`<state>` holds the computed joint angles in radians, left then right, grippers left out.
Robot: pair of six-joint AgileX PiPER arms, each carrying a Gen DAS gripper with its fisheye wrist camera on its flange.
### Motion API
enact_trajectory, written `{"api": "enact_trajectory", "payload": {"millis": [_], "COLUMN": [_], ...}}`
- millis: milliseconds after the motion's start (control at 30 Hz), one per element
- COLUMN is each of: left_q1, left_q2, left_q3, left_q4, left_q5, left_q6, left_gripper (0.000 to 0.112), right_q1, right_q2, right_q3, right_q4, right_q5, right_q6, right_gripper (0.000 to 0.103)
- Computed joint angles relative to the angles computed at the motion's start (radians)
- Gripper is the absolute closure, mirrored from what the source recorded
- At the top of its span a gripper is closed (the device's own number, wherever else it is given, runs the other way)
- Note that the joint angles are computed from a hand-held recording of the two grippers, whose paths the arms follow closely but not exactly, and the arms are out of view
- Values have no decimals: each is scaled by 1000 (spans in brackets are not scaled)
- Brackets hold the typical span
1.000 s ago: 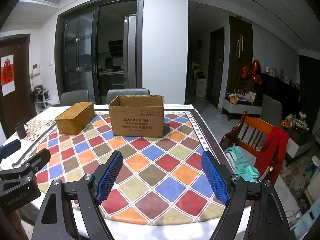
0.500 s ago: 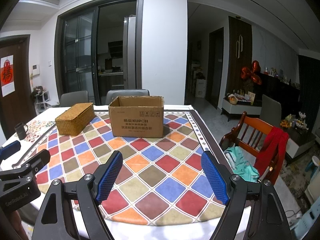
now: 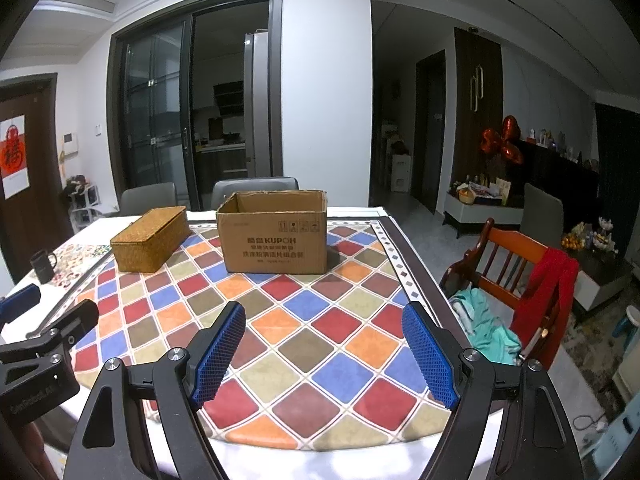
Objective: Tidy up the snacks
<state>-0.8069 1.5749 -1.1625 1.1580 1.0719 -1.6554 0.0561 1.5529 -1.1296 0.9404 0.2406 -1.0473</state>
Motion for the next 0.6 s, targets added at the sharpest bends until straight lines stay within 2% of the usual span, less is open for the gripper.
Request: {"api": "enact_trajectory", "payload": {"millis": [600], "left_q1": [-1], "left_q2": [8], "left_q3": [-18], "left_q4": [-9], "left_q5": [2], "left_q6": [5], "left_gripper": [17], "right_q1": [-2], "right_q2": [6], "right_q3": [-6], "right_q4": [2], "right_q5": [0], "right_q6": [-2], "right_gripper": [22]}}
